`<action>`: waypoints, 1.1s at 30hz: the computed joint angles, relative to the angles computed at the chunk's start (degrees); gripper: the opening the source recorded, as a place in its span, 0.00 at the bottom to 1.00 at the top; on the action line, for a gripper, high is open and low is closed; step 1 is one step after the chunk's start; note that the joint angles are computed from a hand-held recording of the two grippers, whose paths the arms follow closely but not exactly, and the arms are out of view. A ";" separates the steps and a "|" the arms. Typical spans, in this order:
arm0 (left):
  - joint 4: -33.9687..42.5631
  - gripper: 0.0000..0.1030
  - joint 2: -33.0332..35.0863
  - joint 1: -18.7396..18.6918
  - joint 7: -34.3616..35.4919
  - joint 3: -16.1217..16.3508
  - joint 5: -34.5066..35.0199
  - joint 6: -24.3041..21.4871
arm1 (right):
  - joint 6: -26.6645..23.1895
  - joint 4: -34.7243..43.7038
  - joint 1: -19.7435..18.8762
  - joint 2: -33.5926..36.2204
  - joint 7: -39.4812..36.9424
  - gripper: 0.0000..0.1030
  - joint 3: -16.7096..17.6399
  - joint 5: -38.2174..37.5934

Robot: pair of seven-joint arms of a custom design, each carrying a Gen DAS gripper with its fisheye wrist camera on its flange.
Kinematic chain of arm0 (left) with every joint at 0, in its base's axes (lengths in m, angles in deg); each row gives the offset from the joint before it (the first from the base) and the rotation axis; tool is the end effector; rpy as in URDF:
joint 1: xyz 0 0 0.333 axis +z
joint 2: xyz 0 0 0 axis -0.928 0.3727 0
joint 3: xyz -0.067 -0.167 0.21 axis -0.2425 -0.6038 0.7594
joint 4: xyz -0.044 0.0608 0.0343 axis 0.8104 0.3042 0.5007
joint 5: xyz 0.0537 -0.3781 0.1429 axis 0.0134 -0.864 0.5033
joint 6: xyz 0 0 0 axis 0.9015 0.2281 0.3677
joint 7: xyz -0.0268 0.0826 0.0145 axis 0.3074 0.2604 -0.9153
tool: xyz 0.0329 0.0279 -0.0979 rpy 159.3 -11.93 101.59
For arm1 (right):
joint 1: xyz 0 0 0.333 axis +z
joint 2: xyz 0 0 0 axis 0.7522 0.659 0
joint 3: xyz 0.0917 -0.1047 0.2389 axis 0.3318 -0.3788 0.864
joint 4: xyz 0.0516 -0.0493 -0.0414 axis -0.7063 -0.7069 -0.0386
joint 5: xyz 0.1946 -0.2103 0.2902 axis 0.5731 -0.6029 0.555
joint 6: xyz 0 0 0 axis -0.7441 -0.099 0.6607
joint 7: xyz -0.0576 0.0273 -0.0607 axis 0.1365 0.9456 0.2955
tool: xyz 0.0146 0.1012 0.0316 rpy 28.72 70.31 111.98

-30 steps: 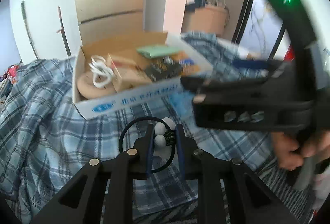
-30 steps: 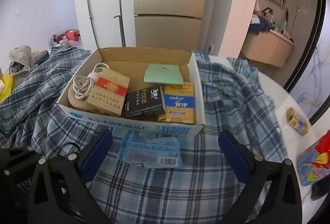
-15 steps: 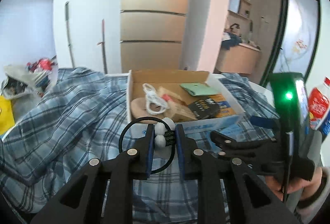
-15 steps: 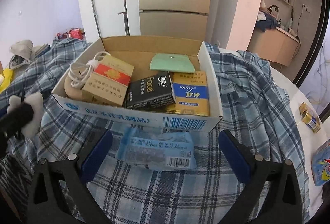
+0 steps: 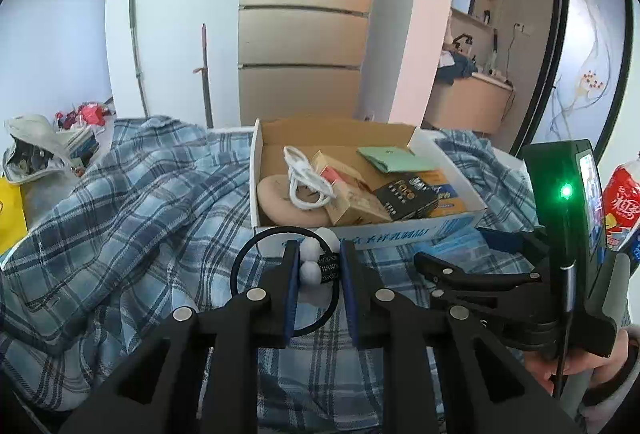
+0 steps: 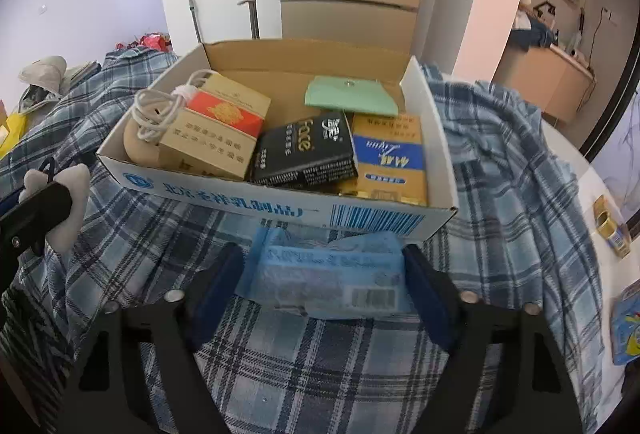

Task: Organize soft objects
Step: 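Lift the earphones with the left gripper while the right gripper grasps the blue plastic packet, then carry the earphones with the left gripper while the right gripper carries the packet over the box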

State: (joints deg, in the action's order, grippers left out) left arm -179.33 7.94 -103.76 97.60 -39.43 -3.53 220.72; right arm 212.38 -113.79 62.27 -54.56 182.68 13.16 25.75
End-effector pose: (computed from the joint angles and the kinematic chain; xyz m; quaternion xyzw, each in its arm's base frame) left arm 0.4117 -0.1687 0.4732 -0.4812 0.7550 -0.4047 0.1861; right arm 0.4140 0.2535 0.4534 -0.6205 0.7141 -0.2592 0.1946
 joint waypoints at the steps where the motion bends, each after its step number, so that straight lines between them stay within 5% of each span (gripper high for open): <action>1: -0.34 0.20 -0.46 -0.20 0.31 0.06 0.02 0.48 | -0.26 -0.07 0.05 -0.33 -0.04 0.67 0.20 -0.30; 5: -2.89 0.20 -2.89 -3.07 2.11 2.00 1.43 5.00 | 0.90 -1.49 0.32 -2.23 -0.32 0.64 0.81 -0.97; 10: -5.61 0.20 -6.11 -6.31 3.19 5.19 3.22 9.72 | 2.51 -3.44 -2.56 -7.31 6.34 0.64 6.15 -9.49; 14: -7.57 0.20 -7.29 -4.52 -0.85 4.23 8.06 13.91 | 4.10 -4.73 -4.44 -11.33 11.15 0.64 9.70 -15.48; 22: -9.04 0.20 -8.10 -1.52 -5.71 2.31 13.49 16.81 | 5.90 -5.86 -5.53 -14.29 14.05 0.64 11.55 -17.68; 30: -9.82 0.20 -11.64 3.18 -11.59 -1.94 18.17 15.40 | 5.97 -6.53 -6.34 -17.49 14.71 0.64 11.99 -16.49; 33: -9.50 0.20 -12.60 7.22 -14.10 -6.22 19.95 16.94 | 3.17 -5.17 -7.57 -18.81 14.86 0.65 13.53 -16.40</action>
